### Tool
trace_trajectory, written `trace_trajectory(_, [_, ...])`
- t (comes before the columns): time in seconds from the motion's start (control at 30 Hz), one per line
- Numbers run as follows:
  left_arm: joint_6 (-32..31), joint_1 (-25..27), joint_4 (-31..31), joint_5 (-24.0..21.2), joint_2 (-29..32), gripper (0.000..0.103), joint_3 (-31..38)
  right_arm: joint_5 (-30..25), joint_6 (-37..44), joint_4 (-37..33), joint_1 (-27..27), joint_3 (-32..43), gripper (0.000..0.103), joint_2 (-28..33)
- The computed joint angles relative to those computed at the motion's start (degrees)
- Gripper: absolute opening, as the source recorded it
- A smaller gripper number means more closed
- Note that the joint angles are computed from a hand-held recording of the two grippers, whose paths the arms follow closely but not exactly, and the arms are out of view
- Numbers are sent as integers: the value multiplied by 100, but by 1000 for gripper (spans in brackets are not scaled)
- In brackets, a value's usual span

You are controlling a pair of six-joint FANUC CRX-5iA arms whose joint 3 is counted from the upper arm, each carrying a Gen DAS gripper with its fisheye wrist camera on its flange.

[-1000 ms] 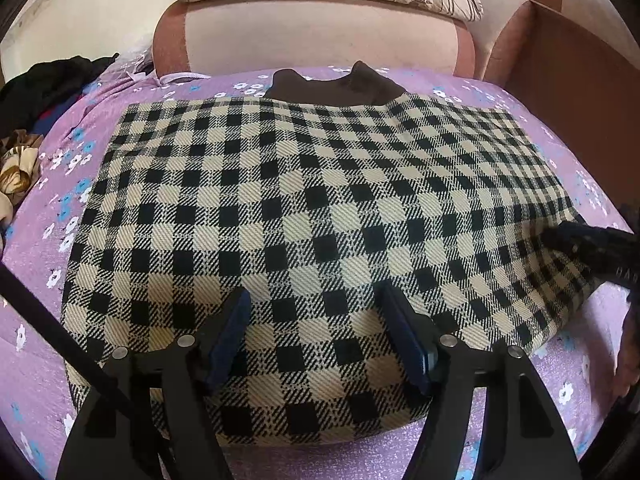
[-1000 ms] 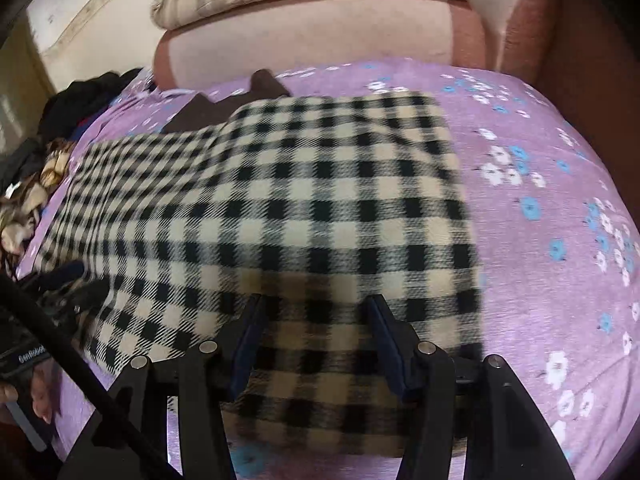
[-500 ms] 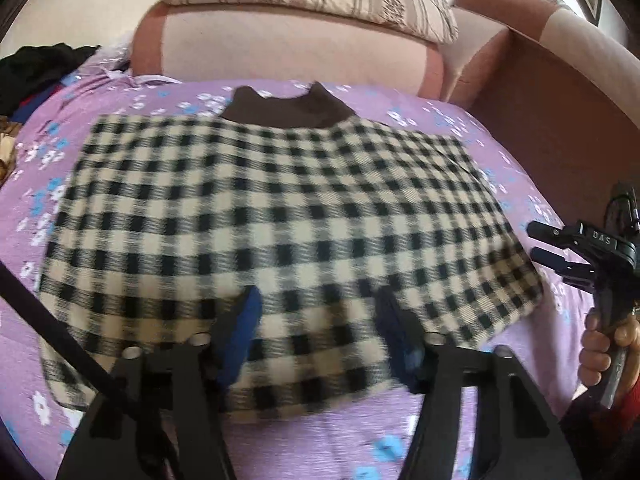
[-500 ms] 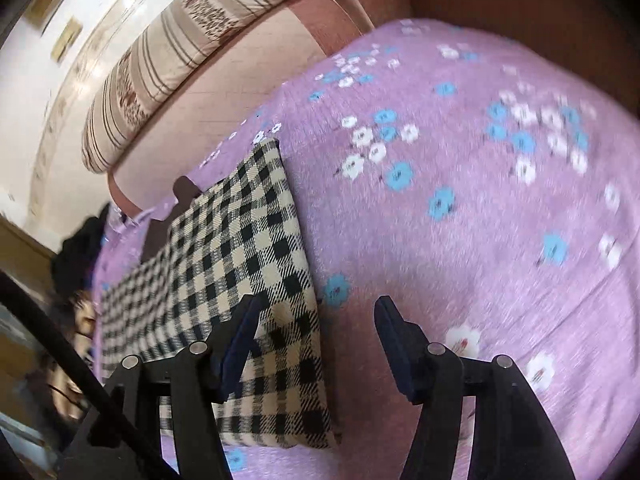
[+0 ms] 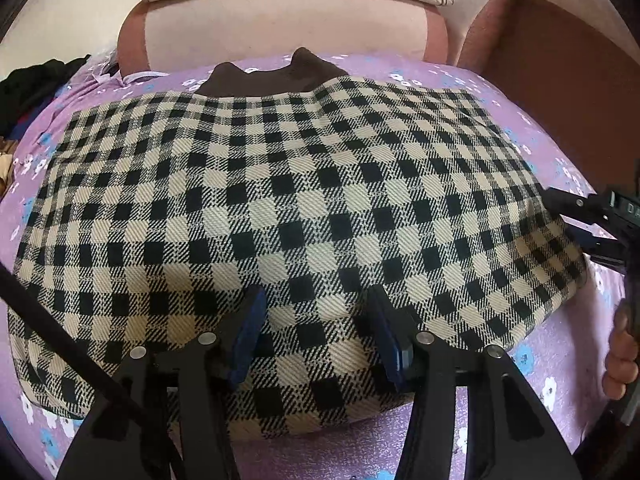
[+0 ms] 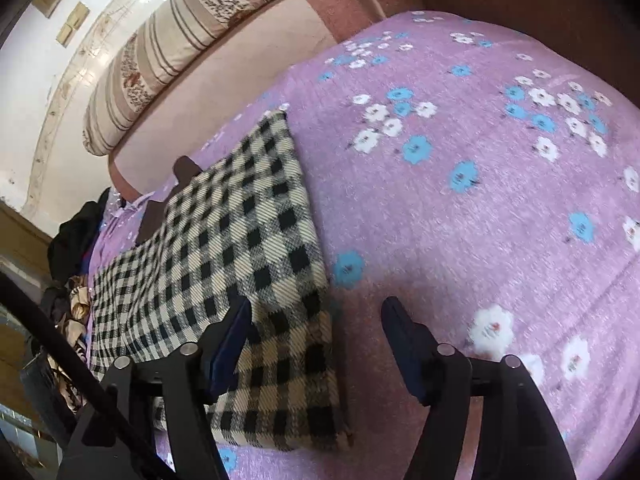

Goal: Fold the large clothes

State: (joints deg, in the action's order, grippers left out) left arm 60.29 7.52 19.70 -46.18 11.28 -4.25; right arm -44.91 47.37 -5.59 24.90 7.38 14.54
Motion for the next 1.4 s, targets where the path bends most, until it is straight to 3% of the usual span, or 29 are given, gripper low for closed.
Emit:
trace_trajectory(0.13, [-46,9,73,71,-27,51,-70,391,264,-303,-57,-11,82,66])
trace_trajectory(0.43, [-113,-3,106,178,-66,52,-165,775,781,-1200,-234,466,82,475])
trace_trajectory(0.5, [-102,-2,92,165,-64,52,-153,625,1061,-1530,-281,667,76,564])
trace_trajectory(0.6, [-105,3,89,139,-52,52,-139,135,1561,-2249,-396,1085,58,759])
trace_trajectory(0.63, [-104,-1,83,139,-49,52,-133,72,1453,-2066,-333,1127,43,798])
trace_trajectory(0.67, [-123,1,83,127,-39,52,-119,23,1332,-1908,-285,1155,38,829])
trace_trajectory(0.77, [-98,6,91,83,-21,52,-86,43,1024,-1764,-241,1154,31,832])
trace_trajectory(0.83, [-64,47,153,-99,6,43,-4,8,800,-1541,-161,1195,29,836])
trace_trajectory(0.93, [-365,290,840,-672,57,27,101,-245,517,-1042,3,1436,26,909])
trace_trajectory(1.1, [-697,875,1562,-552,-274,27,-71,-586,334,-603,252,2020,24,1084])
trace_trajectory(1.27, [-39,1606,1624,-484,-182,27,182,-1198,529,-164,703,3124,23,1647])
trace_trajectory(1.4, [458,2100,1488,-159,-200,27,269,-1839,861,-54,1099,4436,22,2388])
